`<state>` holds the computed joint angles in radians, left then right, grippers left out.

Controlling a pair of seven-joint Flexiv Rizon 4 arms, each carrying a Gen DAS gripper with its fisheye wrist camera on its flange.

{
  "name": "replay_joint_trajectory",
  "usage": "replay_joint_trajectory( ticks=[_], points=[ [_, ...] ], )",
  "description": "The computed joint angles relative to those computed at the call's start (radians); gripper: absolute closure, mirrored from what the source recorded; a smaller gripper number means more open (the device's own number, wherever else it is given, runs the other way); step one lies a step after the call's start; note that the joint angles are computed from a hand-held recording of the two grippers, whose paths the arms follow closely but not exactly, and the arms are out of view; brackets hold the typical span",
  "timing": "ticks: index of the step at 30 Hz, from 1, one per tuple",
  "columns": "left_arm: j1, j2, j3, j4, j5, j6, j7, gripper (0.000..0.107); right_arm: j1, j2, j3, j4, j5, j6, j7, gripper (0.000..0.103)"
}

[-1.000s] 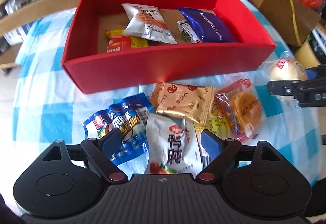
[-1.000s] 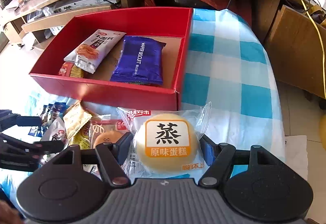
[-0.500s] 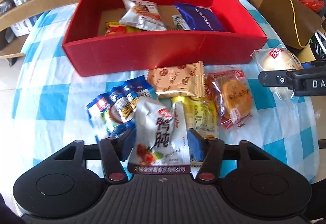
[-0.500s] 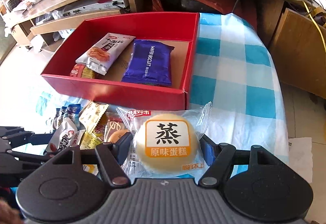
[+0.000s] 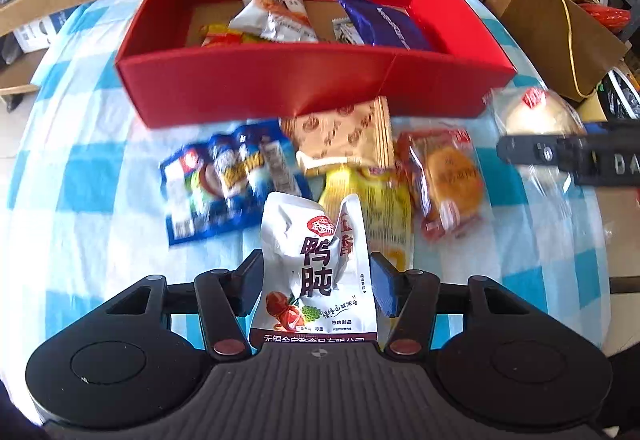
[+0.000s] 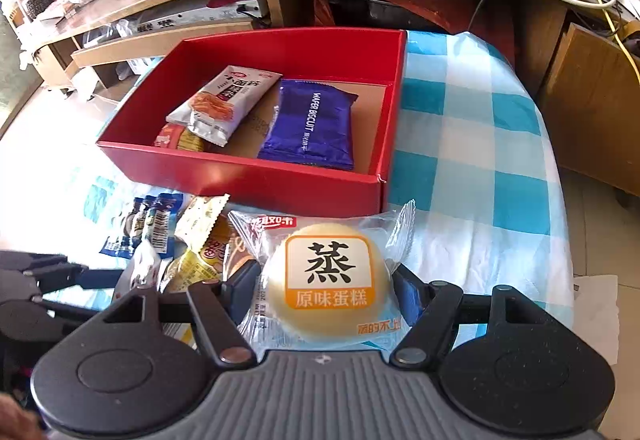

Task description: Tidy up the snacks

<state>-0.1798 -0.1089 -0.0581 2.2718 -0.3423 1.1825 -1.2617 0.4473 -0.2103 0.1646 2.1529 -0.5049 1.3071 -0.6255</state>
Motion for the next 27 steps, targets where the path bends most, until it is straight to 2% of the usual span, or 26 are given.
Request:
replay_joint_trajectory(
  ticks=[4, 7, 10, 14, 16, 18, 20, 21, 23, 27],
  points=[
    [-0.001, 0.036, 0.003, 0.032, -0.030, -0.007, 0.021, 0.044, 0.003, 0.000, 0.002, 0.000, 0.000, 0.001, -0.004, 0.024],
    [-0.001, 0.031, 0.015, 0.025, 0.034, -0.001, -0.021, 0.044, 0.006, -0.004, 0.007, -0.003, 0.004, -0.005, -0.013, 0.024],
    [0.004, 0.013, 0.016, 0.015, 0.044, -0.002, -0.036, 0.041, 0.010, -0.009, 0.010, -0.008, 0.009, -0.013, -0.021, 0.024],
    [0.011, -0.010, 0.013, 0.004, 0.035, 0.004, -0.048, 0.026, 0.014, -0.016, 0.017, -0.019, 0.023, -0.024, -0.039, 0.024],
    [0.015, -0.014, 0.008, 0.004, 0.019, 0.007, -0.040, 0.025, 0.017, -0.020, 0.020, -0.022, 0.030, -0.026, -0.049, 0.024],
    [0.015, -0.015, 0.007, 0.007, 0.015, 0.018, -0.045, 0.030, 0.019, -0.025, 0.025, -0.027, 0.040, -0.036, -0.062, 0.024],
    [0.020, -0.006, -0.005, 0.019, -0.038, 0.019, -0.010, 0.043, 0.022, -0.026, 0.026, -0.028, 0.047, -0.038, -0.068, 0.024],
    [0.020, -0.001, -0.006, 0.023, -0.052, 0.018, -0.002, 0.045, 0.024, -0.026, 0.026, -0.028, 0.049, -0.038, -0.071, 0.024],
    [0.012, 0.006, 0.008, 0.022, 0.003, 0.024, -0.031, 0.045, 0.027, -0.025, 0.025, -0.028, 0.049, -0.038, -0.072, 0.024],
    [0.008, 0.023, 0.002, 0.031, -0.029, 0.036, -0.010, 0.046, 0.036, -0.024, 0.015, -0.031, 0.031, -0.026, -0.060, 0.024]
  ],
)
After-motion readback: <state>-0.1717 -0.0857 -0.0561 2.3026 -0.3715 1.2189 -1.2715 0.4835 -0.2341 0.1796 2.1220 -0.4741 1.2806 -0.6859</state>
